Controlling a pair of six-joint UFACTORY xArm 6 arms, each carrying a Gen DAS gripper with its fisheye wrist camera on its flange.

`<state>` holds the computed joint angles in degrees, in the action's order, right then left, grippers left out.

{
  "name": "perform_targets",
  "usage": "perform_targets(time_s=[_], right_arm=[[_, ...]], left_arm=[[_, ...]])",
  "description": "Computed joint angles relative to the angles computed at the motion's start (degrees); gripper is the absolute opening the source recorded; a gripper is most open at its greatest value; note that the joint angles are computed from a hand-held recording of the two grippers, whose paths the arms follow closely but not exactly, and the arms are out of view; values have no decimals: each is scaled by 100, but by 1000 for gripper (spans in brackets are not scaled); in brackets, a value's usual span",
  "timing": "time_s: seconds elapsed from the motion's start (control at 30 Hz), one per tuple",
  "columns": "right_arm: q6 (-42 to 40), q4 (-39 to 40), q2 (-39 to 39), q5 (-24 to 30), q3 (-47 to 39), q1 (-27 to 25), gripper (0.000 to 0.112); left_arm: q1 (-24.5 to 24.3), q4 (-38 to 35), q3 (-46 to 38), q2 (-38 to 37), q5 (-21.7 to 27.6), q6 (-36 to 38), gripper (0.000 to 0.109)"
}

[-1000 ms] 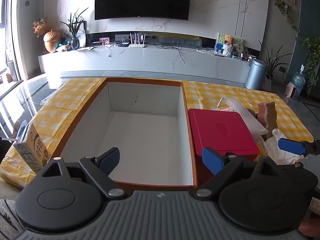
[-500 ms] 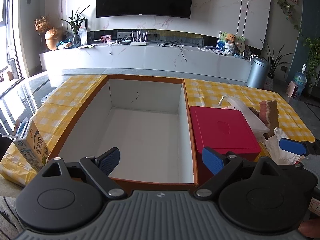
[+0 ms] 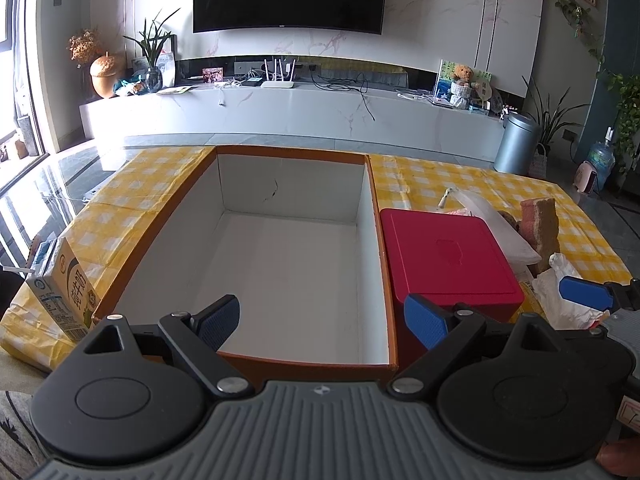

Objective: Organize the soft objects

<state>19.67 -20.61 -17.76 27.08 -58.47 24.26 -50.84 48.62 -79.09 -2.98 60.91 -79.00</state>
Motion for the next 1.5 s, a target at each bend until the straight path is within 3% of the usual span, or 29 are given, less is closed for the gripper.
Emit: perform_targets(time_s=[1.5], right_arm=[[-29, 84, 43, 85, -52, 7, 100]], left_arm=[[-72, 31, -118, 84, 165, -10, 103]])
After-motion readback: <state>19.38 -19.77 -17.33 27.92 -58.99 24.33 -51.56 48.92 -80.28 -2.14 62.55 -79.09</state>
